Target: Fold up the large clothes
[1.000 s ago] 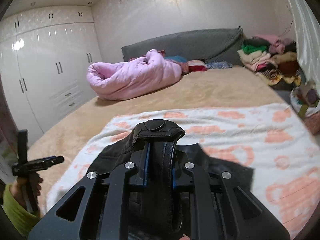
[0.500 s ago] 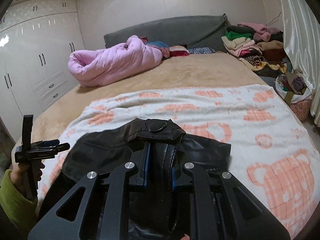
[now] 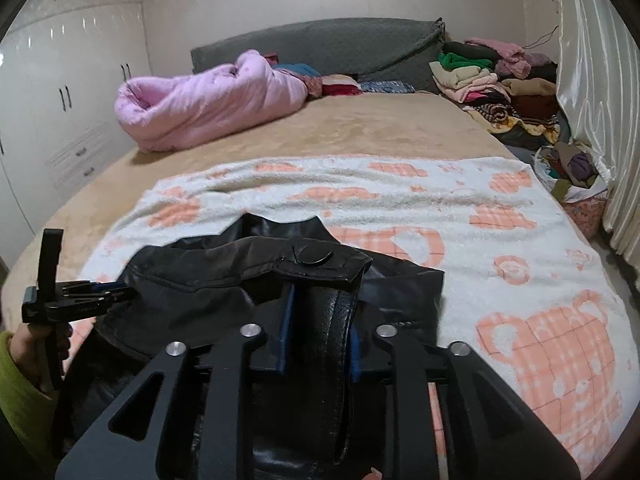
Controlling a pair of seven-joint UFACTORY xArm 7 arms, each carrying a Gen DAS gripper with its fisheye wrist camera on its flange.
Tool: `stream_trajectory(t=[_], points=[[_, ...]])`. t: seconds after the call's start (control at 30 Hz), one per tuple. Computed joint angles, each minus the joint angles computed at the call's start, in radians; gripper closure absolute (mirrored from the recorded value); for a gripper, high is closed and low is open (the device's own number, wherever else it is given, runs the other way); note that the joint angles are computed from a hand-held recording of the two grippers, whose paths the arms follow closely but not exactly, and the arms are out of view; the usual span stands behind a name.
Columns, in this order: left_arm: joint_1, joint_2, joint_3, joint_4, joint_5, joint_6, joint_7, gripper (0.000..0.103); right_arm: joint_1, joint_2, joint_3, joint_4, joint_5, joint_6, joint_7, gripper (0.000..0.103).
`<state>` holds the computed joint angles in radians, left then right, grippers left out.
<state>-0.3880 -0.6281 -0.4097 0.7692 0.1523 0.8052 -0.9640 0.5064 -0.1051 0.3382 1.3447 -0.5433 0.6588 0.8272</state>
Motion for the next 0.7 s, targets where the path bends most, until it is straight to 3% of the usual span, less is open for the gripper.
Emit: stream_trajectory(t=[0.07,0.1,0.13,0.3,0.5,0.63,0.7], points=[[-0.008,0.012,0.006,-0.009,-0.012,-0.003,0.002,0.077,0.005,0.018,0.005,0.021,-0.009,0.068,-0.018,0.068],[-0.01,0.013,0.008,-0.014,-0.016,-0.006,0.001,0.078,0.007,0.023,0.013,0.027,-0.05,0.12,0.012,0.056],[-0.011,0.013,0.012,-0.016,-0.018,-0.008,0.003,0.078,0.009,0.019,0.019,0.021,-0.099,0.156,0.061,0.051],[-0.013,0.012,0.015,-0.021,-0.022,-0.012,0.002,0.078,-0.007,-0.042,0.007,-0.081,-0.116,0.037,0.176,0.051],[-0.009,0.018,0.003,-0.009,-0.007,0.007,-0.002,0.078,0.052,0.128,0.025,0.075,-0.084,0.028,0.06,0.05],[-0.006,0.026,-0.003,-0.002,0.008,0.016,-0.006,0.078,0.109,0.253,0.004,0.192,0.0,0.008,-0.056,0.038],[-0.008,0.027,-0.002,-0.001,0.011,0.018,-0.005,0.078,0.138,0.303,-0.019,0.245,0.009,0.055,-0.076,0.038]])
